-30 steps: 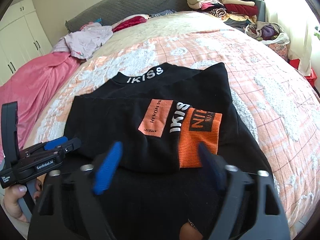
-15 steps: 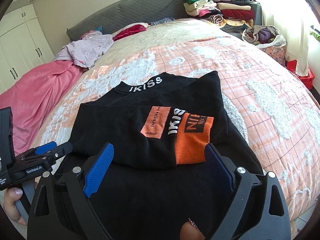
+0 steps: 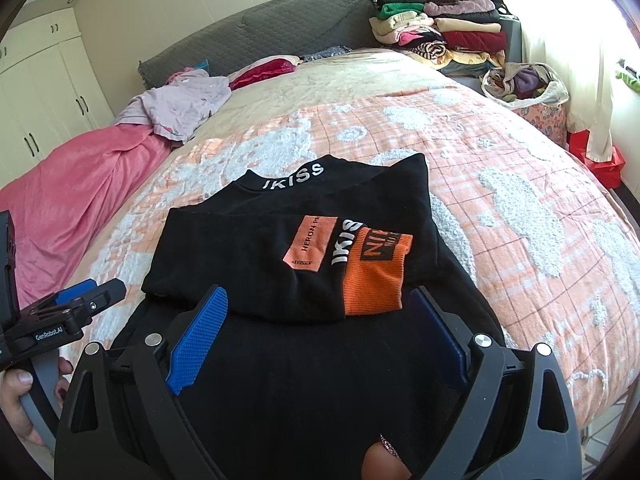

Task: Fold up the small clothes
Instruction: 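Move both open tools back over the shirt toward its hem, then lower both tools to the shirt hem at the blanket edge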

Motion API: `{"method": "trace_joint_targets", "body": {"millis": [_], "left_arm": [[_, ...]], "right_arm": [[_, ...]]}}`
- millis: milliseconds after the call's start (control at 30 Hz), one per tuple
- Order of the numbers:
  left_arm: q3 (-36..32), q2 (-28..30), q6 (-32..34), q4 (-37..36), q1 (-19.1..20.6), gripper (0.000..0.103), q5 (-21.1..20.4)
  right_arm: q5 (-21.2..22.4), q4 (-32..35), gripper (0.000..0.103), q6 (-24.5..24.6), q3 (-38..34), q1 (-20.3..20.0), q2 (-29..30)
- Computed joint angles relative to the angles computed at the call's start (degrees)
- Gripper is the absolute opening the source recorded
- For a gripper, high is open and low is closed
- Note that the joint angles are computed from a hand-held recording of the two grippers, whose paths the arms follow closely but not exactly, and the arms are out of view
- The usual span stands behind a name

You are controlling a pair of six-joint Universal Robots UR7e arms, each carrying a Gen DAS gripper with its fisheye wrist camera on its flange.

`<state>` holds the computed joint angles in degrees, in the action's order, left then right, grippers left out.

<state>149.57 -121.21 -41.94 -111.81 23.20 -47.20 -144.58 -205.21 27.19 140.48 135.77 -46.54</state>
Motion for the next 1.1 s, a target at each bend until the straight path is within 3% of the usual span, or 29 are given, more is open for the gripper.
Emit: {"method": "trace_joint_targets", "body": {"millis": [1100], "left_arm": [[0.7,-20.49,-22.59,36.06,-15.97,0.093,-2.95]], "right_arm": [[-3.81,10.42,0.091,15.49,6.48,7.95,-2.08]]}}
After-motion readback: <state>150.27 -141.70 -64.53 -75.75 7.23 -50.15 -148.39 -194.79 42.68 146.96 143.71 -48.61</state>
